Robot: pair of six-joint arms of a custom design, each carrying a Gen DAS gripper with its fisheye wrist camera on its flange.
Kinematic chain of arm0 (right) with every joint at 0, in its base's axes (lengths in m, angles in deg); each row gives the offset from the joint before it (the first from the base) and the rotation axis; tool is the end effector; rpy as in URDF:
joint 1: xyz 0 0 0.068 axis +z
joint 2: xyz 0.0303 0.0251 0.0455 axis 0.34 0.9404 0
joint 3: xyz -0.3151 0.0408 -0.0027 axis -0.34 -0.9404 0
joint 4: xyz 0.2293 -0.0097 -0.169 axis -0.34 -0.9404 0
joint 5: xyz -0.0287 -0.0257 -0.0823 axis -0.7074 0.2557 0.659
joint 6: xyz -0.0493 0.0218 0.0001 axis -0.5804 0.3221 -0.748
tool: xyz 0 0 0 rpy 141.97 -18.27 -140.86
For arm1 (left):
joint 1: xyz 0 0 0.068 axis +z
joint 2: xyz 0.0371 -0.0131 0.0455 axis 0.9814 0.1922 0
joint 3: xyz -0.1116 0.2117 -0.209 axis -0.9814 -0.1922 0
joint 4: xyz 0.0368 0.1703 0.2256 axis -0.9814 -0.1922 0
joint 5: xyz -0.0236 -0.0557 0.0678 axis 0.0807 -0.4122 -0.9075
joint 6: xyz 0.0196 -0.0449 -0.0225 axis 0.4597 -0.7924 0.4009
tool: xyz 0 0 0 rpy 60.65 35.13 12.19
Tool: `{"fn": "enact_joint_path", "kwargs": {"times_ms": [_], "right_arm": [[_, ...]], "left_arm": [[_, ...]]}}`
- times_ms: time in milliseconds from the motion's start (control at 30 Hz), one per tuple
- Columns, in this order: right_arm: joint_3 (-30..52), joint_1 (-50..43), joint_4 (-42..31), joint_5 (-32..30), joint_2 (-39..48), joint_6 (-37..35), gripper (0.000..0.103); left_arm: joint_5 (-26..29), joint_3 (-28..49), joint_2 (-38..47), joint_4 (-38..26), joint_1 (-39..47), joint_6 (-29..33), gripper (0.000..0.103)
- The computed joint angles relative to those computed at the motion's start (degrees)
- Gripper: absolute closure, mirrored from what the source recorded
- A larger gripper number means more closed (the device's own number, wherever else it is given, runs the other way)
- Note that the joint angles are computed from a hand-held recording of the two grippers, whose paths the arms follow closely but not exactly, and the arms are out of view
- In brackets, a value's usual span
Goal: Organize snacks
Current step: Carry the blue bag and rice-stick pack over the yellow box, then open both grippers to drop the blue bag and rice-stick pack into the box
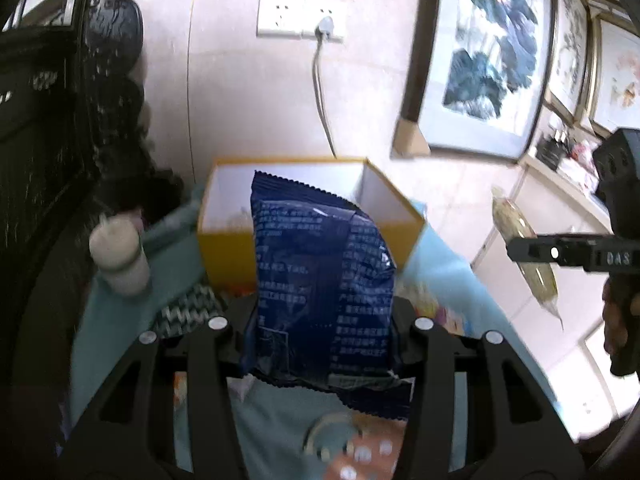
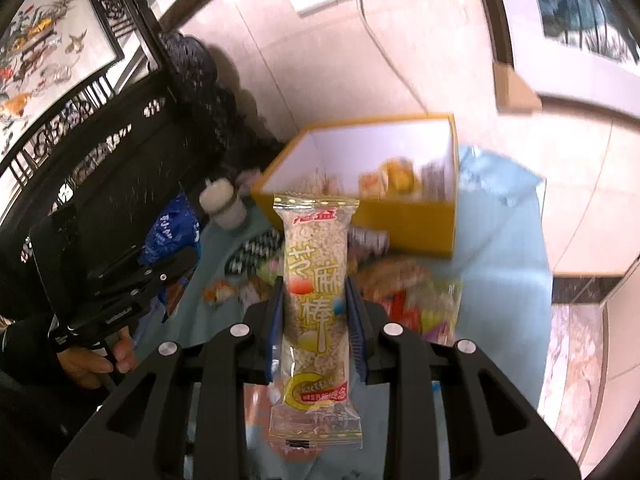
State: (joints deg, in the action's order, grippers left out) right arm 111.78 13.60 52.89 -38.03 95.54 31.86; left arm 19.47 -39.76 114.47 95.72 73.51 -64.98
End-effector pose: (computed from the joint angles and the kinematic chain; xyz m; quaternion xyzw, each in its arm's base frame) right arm 0.3518 -0.0138 0.2336 -0.2211 0.8767 0.2957 0.3085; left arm 0.2568 -0.0256 0.2144 0.0039 0.8815 -0.0629 0.4680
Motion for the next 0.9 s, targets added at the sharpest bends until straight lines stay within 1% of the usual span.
{"fn": "enact_joint_path", "kwargs": {"times_ms": [100, 233, 333, 400, 433, 467, 500, 533, 567, 600, 633, 700, 767, 833, 867, 900], "right_arm": [[7.21, 1.87, 0.10, 0.83, 2.65, 4.11, 0.074], [16.52, 4.16, 0.08, 2.59, 6.73, 7.61, 0.074], [25.23, 6.33, -0.60, 4.90, 11.35, 10.12, 0.074], [31.86, 8.18, -0.45, 6.81, 15.29, 12.52, 0.074], [34.17, 8.81, -0.37, 7.31, 16.75, 13.34, 0.072], [38.67, 9.80, -1.37, 8.06, 19.73, 14.27, 0.071], [43.46, 10.64, -3.74, 9.07, 22.94, 14.47, 0.058], [48.21, 11.65, -6.06, 12.95, 26.59, 14.70, 0.032], [50.08, 12.12, -7.30, 16.18, 28.37, 14.71, 0.026], [50.90, 12.42, -8.02, 18.25, 29.59, 14.51, 0.026], [50.01, 12.35, -7.56, 18.69, 29.96, 14.04, 0.026], [41.80, 11.33, -2.51, 17.53, 27.75, 11.83, 0.026], [34.79, 10.47, 0.96, 17.67, 26.01, 9.66, 0.026], [28.27, 9.61, 3.34, 17.60, 24.46, 7.42, 0.026], [23.35, 9.00, 5.02, 18.16, 23.11, 4.95, 0.026], [20.32, 8.55, 6.21, 18.07, 22.12, 3.55, 0.026]], "left_arm": [[-1.36, 8.52, 5.46, -1.71, 0.30, -0.26, 0.055], [-1.87, 19.32, 11.82, -4.19, 0.42, 0.34, 0.055], [-2.18, 29.16, 18.16, -7.12, 0.60, 2.21, 0.054], [-2.72, 33.91, 21.46, -8.26, 0.73, 3.29, 0.054], [-3.30, 37.84, 24.29, -9.51, 1.09, 3.88, 0.052], [-3.80, 40.59, 26.33, -10.58, 1.33, 3.98, 0.048], [-4.43, 43.72, 28.83, -11.91, 1.61, 4.01, 0.033], [-5.04, 48.04, 32.29, -14.81, 2.11, 4.31, 0.013], [-6.07, 51.14, 35.03, -17.47, 2.64, 4.56, 0.009], [-6.56, 52.21, 36.59, -18.75, 3.41, 4.82, 0.008], [-6.45, 51.72, 36.98, -18.86, 3.99, 5.19, 0.008], [-6.19, 47.13, 36.01, -15.72, 5.57, 6.63, 0.008], [-6.79, 40.00, 34.04, -11.49, 7.46, 8.63, 0.008], [-6.11, 31.94, 31.33, -7.47, 9.42, 8.01, 0.009], [-6.45, 28.72, 30.17, -5.74, 10.08, 7.54, 0.009], [-7.06, 26.14, 29.40, -3.99, 10.68, 7.13, 0.009]]}}
